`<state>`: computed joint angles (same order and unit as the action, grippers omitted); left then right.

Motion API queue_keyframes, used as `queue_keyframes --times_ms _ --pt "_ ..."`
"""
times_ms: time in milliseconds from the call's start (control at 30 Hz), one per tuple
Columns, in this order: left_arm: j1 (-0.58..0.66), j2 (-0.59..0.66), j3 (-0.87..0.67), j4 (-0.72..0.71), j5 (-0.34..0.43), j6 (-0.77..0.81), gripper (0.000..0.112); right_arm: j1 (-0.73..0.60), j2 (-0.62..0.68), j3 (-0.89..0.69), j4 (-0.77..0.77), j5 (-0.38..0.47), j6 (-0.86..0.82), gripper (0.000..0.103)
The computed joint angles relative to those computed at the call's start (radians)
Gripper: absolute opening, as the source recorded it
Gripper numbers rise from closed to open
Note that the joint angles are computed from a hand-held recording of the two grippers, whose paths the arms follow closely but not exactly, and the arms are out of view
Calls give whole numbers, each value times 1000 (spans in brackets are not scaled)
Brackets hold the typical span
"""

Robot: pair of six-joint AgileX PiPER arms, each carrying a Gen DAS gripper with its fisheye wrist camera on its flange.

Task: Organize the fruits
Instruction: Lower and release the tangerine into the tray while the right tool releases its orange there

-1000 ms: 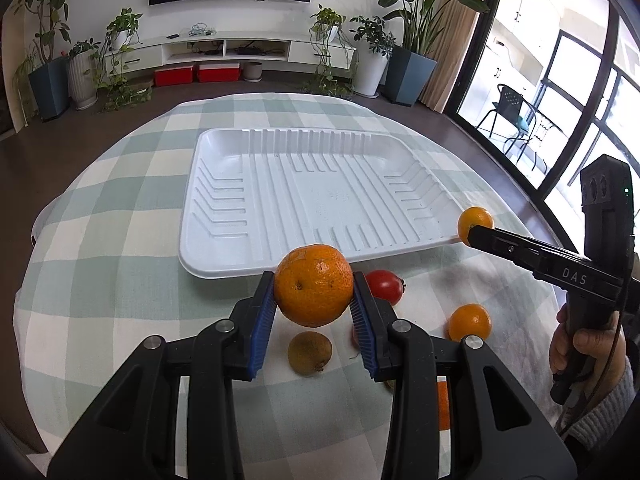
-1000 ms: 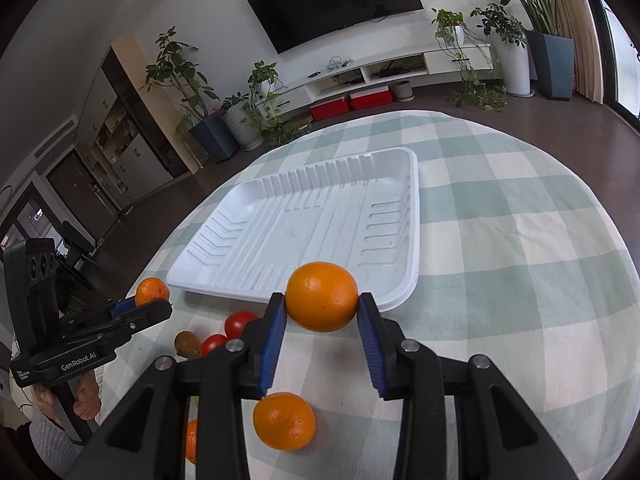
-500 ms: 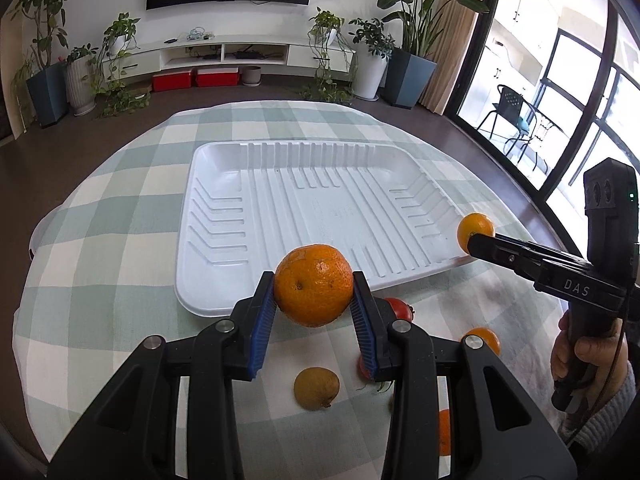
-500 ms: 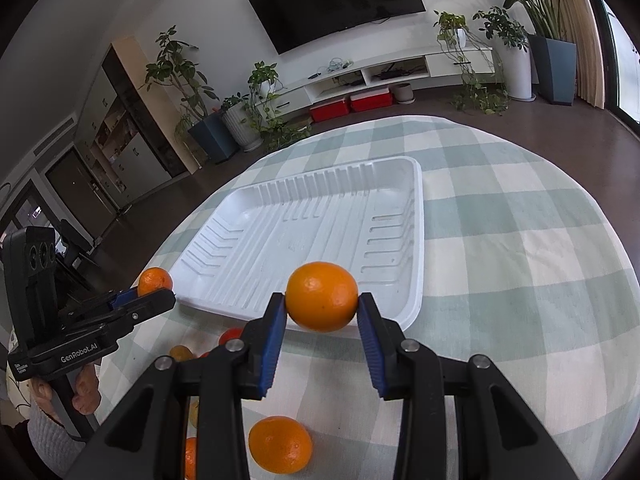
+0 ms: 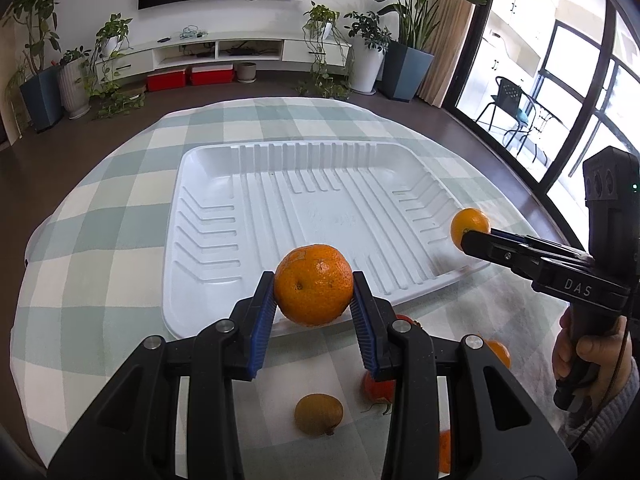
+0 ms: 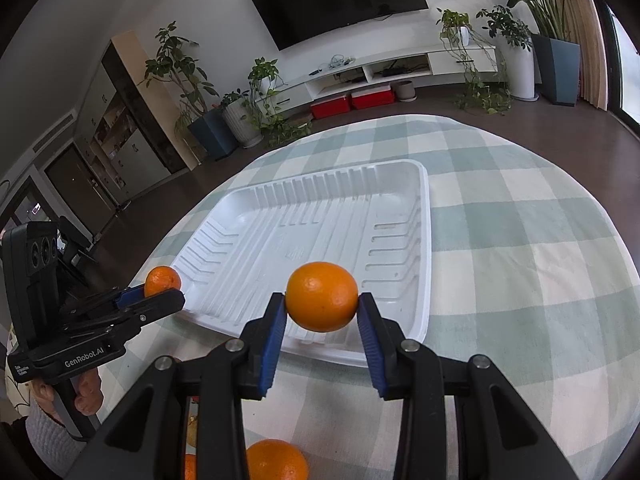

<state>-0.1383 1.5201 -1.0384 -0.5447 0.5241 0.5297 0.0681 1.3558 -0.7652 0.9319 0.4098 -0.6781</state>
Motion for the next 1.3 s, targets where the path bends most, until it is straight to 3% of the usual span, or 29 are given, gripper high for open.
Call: queue_keyframes --times_ms 567,1300 --pt "-1 126 -106 40 28 -44 34 16 122 -78 -45 -17 13 39" --pt "15 183 -145 30 16 -55 36 46 135 -91 -115 -60 67 39"
